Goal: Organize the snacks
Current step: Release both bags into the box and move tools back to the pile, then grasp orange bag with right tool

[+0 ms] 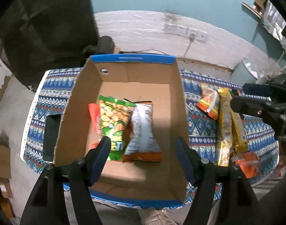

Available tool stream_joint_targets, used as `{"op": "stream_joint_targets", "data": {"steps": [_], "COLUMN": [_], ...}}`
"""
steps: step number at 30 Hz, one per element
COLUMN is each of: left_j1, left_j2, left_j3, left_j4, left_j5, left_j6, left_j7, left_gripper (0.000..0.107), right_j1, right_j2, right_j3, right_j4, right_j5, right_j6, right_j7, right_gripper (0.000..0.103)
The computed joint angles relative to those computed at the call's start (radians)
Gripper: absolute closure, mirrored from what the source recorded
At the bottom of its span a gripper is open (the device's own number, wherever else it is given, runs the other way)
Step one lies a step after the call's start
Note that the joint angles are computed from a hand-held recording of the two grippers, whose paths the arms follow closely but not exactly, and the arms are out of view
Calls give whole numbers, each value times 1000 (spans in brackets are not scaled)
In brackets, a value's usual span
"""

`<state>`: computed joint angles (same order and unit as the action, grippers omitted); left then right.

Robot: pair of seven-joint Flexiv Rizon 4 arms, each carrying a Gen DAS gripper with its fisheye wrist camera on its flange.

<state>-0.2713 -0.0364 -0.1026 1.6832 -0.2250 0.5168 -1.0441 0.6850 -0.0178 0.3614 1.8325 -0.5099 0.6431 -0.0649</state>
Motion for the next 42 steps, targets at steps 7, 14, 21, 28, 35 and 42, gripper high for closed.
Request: {"op": "stream_joint_targets", "data": {"steps": [7, 14, 21, 28, 35, 42], "left_j1": [-29, -64, -95, -118, -137, -154], "left_j2": [30, 60, 79, 88, 84, 67], "left_j3": [-16, -30, -44, -54, -66, -78], "left_j4": [23, 52, 82, 119, 133, 127], "left_j5": [-15, -17, 11, 16, 49, 101], "left_j6": [-61, -103, -123, -167, -184, -187], "left_j7": [35, 60, 60, 9, -35, -64], "left_gripper": [35, 33, 33, 32, 32, 32], "right_j1": [-8, -16, -12, 6, 45, 67], "right_j2": [84, 167, 240, 282, 282, 256], "right_j3": [33, 67, 101, 119, 122, 131], "right_j4": [76, 162, 248, 339, 429, 490], "right_j5": [61, 126, 199, 291, 419, 433], "right_j6": [-27, -5, 5, 61, 157, 249], "right_j7": [-8, -16, -20, -44, -114, -167], "right_gripper": [28, 28, 27, 26, 26, 26]}}
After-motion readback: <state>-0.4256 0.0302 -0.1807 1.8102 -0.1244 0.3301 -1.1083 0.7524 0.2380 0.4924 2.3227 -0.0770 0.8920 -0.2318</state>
